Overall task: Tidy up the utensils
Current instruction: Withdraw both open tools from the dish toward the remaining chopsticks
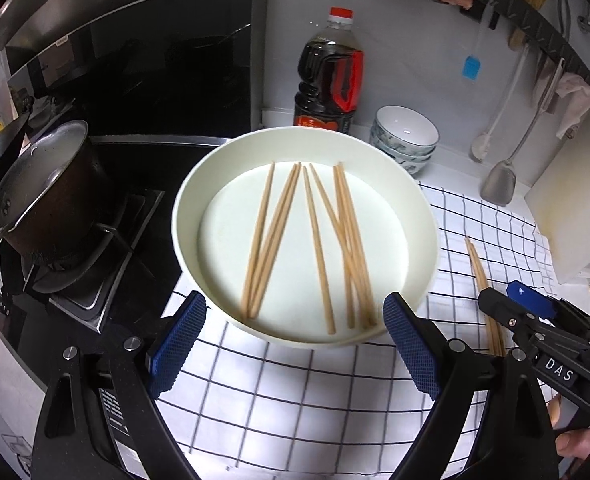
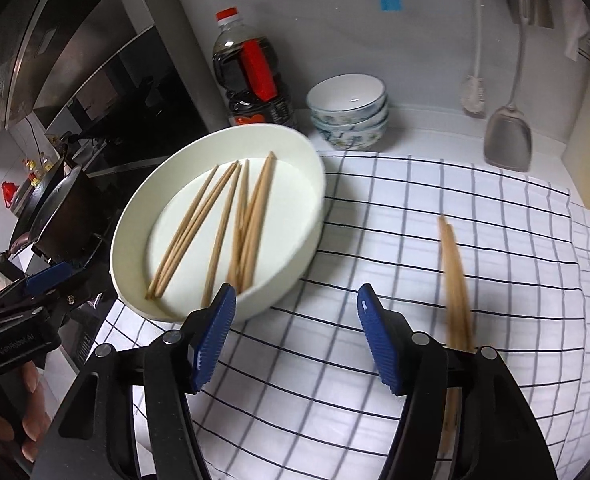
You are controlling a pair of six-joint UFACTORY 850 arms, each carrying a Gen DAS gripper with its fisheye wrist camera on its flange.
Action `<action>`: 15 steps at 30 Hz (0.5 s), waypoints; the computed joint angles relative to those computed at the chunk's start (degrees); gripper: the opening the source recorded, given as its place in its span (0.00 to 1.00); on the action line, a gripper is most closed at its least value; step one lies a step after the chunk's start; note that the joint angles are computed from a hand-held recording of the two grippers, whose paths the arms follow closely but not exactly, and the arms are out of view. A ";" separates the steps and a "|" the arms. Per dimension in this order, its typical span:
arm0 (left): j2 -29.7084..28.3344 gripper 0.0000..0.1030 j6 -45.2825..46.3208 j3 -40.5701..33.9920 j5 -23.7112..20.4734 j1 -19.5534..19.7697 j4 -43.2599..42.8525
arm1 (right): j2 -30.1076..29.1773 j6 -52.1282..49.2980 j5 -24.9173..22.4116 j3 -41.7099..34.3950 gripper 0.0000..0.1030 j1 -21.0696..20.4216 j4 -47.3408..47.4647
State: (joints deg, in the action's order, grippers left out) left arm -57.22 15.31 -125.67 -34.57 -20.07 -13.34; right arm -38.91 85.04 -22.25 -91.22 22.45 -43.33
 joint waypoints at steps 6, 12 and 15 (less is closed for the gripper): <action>3.24 0.88 0.27 5.79 2.74 -1.61 -0.04 | 3.58 5.98 -0.13 5.64 0.60 0.08 -6.60; 5.09 0.88 1.35 9.28 4.11 -3.43 -0.29 | 6.64 12.59 0.18 11.19 0.61 0.09 -12.44; 5.60 0.88 2.81 10.39 4.55 -4.25 -1.03 | 7.72 14.62 0.14 13.49 0.61 -0.02 -13.35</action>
State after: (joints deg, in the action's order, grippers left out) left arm -51.62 18.12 -115.28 -30.02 -24.32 -14.38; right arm -31.18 99.67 -22.11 -77.73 22.44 -56.68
